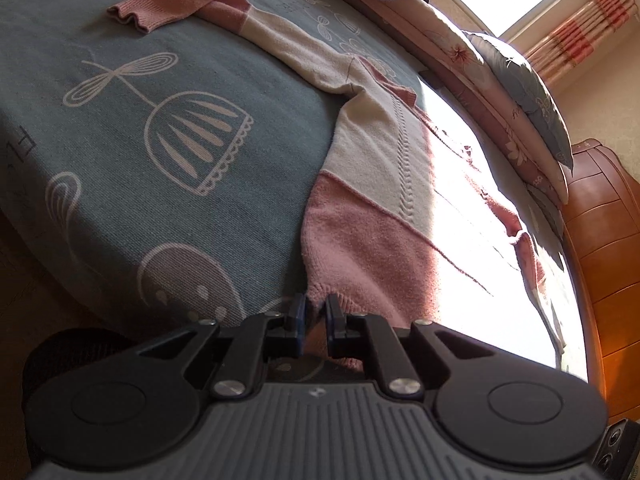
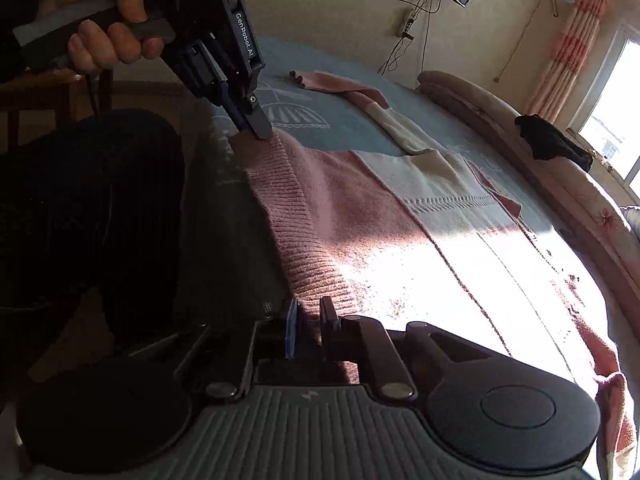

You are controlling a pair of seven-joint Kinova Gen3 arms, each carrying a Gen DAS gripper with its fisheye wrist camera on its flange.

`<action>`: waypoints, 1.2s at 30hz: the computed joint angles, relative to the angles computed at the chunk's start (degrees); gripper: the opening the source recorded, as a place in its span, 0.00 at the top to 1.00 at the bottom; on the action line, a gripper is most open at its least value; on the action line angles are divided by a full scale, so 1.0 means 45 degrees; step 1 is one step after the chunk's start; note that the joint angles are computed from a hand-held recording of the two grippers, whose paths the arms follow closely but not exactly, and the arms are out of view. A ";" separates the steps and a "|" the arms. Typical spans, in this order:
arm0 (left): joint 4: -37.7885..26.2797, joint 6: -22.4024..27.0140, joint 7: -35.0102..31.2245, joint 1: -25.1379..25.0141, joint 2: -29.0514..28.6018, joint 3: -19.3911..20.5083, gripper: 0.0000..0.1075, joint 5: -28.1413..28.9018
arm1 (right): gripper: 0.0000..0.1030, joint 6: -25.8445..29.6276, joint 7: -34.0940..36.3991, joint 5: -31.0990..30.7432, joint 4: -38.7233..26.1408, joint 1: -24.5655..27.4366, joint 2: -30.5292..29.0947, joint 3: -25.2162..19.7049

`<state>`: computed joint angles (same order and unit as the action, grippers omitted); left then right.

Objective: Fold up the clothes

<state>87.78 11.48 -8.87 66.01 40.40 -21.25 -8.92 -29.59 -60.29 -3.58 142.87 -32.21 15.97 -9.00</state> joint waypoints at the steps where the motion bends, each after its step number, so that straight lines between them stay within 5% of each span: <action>1: 0.0203 -0.0162 0.0162 0.0274 -0.0079 -0.0345 0.93 -0.0027 | 0.88 -0.0139 -0.0518 0.0508 0.0073 0.0590 -0.0102 -0.0421; 5: 0.0775 -0.1332 0.0668 0.1311 -0.0262 -0.1850 0.86 -0.0353 | 0.73 -0.1302 -0.2589 0.2351 0.0406 0.2949 -0.0140 -0.1906; 8: 0.0349 -0.1361 -0.0333 0.0240 -0.0155 -0.0771 0.59 0.0373 | 0.72 -0.1399 -0.4142 0.3860 0.0001 0.4708 0.0026 -0.2645; 9: 0.0062 -0.1116 -0.0851 -0.0291 -0.0055 -0.0181 0.59 0.0785 | 0.72 -0.1387 -0.4660 0.4374 -0.0069 0.5052 0.0011 -0.2703; 12: 0.0135 -0.1623 -0.1777 -0.1674 0.0116 0.1519 0.57 0.1488 | 0.71 -0.1576 -0.5664 0.5151 -0.0099 0.4666 -0.0076 -0.1729; 16: 0.1141 -0.3694 -0.2033 -0.1931 0.0244 0.1951 0.35 0.1793 | 0.70 -0.1759 -0.6024 0.5334 -0.0023 0.3661 -0.0172 -0.0443; 20: 0.1599 -0.5765 -0.2320 -0.2473 0.0746 0.2521 0.34 0.2184 | 0.69 -0.1676 -0.5709 0.5081 -0.0146 0.3393 -0.0050 -0.0373; 26: 0.2441 -0.8857 -0.2276 -0.4945 0.1201 0.5664 0.43 0.0417 | 0.61 -0.1405 -0.4594 0.3496 -0.0352 0.2666 0.0180 -0.0086; 32: 0.4180 -1.1957 -0.3638 -0.4814 0.0510 0.6021 0.46 0.2701 | 0.54 -0.1491 -0.3980 0.2954 -0.0344 0.2436 0.0273 -0.0089; 36: 0.4593 -1.1932 -0.5683 -0.3949 -0.0363 0.5263 0.44 0.4735 | 0.53 -0.1406 -0.3745 0.2654 -0.0403 0.2314 0.0316 -0.0091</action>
<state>108.45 -42.22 -34.44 48.24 38.76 2.43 12.39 -35.92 -77.15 8.37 141.06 -21.80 17.39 -9.41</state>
